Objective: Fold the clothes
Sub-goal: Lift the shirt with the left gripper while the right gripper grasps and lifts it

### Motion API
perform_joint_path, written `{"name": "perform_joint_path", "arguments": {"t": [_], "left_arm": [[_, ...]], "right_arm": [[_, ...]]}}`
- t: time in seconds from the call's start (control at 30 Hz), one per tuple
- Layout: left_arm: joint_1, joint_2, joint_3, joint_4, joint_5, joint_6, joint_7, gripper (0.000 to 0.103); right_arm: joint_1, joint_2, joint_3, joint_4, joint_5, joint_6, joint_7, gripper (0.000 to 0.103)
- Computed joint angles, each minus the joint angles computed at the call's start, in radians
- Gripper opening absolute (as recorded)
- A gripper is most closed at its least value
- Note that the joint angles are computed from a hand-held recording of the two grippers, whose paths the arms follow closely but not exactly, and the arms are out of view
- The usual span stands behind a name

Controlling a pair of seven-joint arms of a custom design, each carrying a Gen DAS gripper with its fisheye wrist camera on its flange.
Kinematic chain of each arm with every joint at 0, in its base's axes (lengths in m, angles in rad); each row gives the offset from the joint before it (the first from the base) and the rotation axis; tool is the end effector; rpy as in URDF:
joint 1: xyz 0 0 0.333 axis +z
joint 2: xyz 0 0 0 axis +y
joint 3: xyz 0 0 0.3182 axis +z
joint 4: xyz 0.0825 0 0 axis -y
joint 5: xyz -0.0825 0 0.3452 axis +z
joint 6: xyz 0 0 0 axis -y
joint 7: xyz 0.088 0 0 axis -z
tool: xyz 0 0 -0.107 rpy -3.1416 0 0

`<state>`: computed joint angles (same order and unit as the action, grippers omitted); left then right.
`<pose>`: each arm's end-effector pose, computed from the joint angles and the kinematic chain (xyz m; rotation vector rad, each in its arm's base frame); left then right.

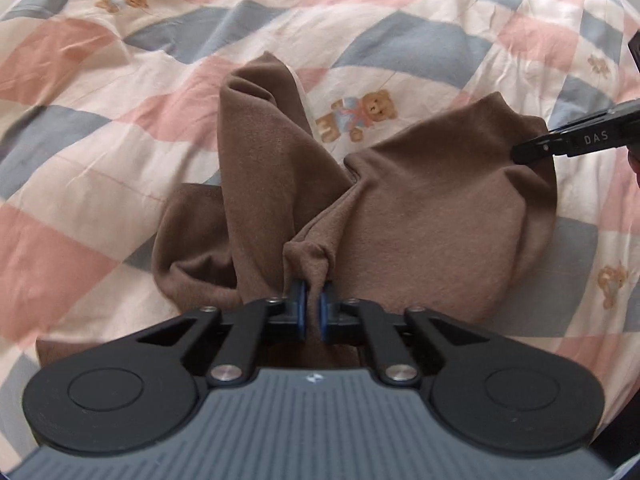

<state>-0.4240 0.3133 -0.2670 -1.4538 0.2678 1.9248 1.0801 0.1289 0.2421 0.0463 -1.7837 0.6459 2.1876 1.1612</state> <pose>0.5152 -0.3700 0.5389 -1.7929 2.3148 -0.1925 0.5973 0.1257 0.4601 -2.0368 1.5943 0.3042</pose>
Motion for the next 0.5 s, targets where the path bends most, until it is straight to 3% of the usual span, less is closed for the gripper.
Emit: {"name": "perform_joint_path", "arguments": {"t": [0.07,0.17,0.27,0.4,0.5], "left_arm": [[-0.012,-0.060,-0.004,-0.051,0.007,0.017,-0.057,0.003],[-0.025,-0.184,-0.022,-0.162,0.013,0.062,-0.146,0.003],[-0.036,-0.281,-0.044,-0.243,0.018,0.053,-0.280,0.003],[-0.063,-0.322,-0.084,-0.237,0.187,-0.020,-0.477,0.002],[-0.090,-0.294,-0.108,-0.131,0.389,-0.076,-0.525,0.002]], "right_arm": [[-0.004,-0.060,0.003,-0.056,0.033,0.047,-0.050,0.010],[-0.008,-0.184,0.004,-0.157,0.137,0.098,-0.226,0.008],[0.016,-0.299,-0.011,-0.246,0.166,0.126,-0.341,0.006],[0.061,-0.433,-0.021,-0.352,0.197,0.240,-0.383,0.004],[0.117,-0.502,-0.029,-0.370,0.275,0.379,-0.459,0.004]]}}
